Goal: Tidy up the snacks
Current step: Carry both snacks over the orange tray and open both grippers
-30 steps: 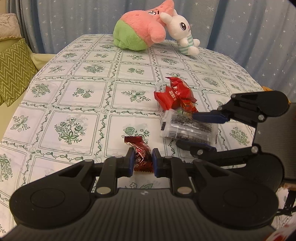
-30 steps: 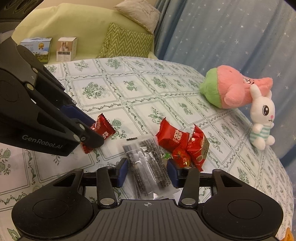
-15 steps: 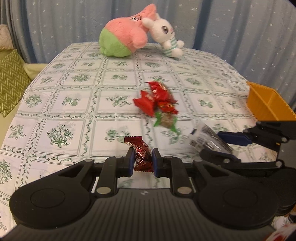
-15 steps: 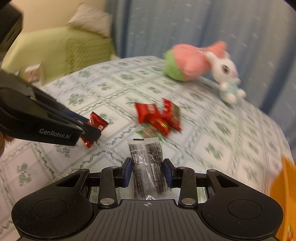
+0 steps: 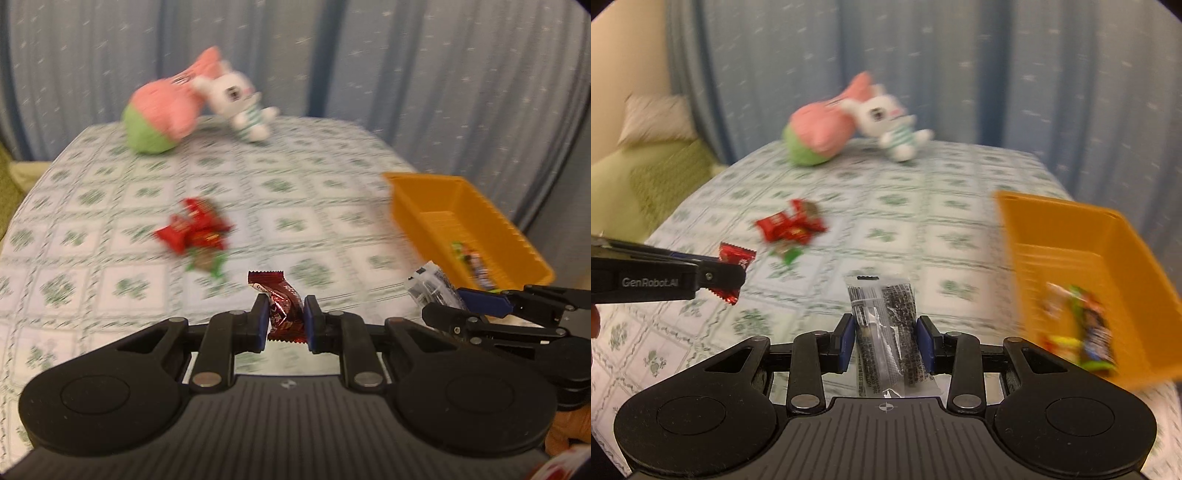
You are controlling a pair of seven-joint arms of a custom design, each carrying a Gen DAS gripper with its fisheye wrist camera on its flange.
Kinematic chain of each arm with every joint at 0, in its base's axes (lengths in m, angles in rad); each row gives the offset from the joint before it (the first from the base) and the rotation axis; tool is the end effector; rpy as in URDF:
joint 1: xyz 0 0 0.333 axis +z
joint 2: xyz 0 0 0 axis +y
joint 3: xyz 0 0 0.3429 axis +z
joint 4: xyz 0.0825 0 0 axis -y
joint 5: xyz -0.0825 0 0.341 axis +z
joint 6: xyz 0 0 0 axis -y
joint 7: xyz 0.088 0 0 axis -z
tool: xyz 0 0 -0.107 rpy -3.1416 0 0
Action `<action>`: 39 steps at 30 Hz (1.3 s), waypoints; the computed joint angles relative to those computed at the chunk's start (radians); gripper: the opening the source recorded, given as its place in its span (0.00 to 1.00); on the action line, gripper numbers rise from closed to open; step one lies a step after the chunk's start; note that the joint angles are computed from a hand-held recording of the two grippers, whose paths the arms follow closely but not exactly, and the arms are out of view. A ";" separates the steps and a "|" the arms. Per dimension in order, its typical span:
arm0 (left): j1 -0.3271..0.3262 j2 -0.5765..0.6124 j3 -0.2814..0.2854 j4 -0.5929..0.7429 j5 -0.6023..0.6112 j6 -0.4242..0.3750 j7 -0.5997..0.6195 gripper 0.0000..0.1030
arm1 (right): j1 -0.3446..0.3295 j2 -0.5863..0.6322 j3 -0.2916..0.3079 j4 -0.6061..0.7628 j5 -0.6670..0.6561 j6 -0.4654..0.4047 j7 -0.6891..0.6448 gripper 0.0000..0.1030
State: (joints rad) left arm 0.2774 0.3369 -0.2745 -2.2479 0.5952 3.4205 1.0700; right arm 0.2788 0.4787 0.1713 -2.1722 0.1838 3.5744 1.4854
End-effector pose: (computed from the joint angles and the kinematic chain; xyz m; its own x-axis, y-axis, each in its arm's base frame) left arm 0.5637 -0.0502 0.3788 -0.1463 -0.9792 0.1404 -0.6853 -0.0020 -0.7282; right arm 0.5560 0.2297 0.3439 0.3133 -0.9447 -0.0970 -0.6019 -0.1185 -0.7897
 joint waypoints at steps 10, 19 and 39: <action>-0.054 0.023 -0.129 0.108 0.013 -0.060 0.013 0.17 | -0.106 -0.136 -0.043 -0.147 0.008 0.065 0.099 0.35; -0.175 0.103 -0.138 0.239 -0.081 -0.131 0.121 0.17 | -0.227 -0.142 -0.049 -0.152 -0.091 0.083 0.208 0.35; -0.310 0.262 -0.101 0.433 -0.252 -0.248 0.348 0.36 | -0.421 -0.011 0.037 -0.022 -0.261 0.069 0.465 0.35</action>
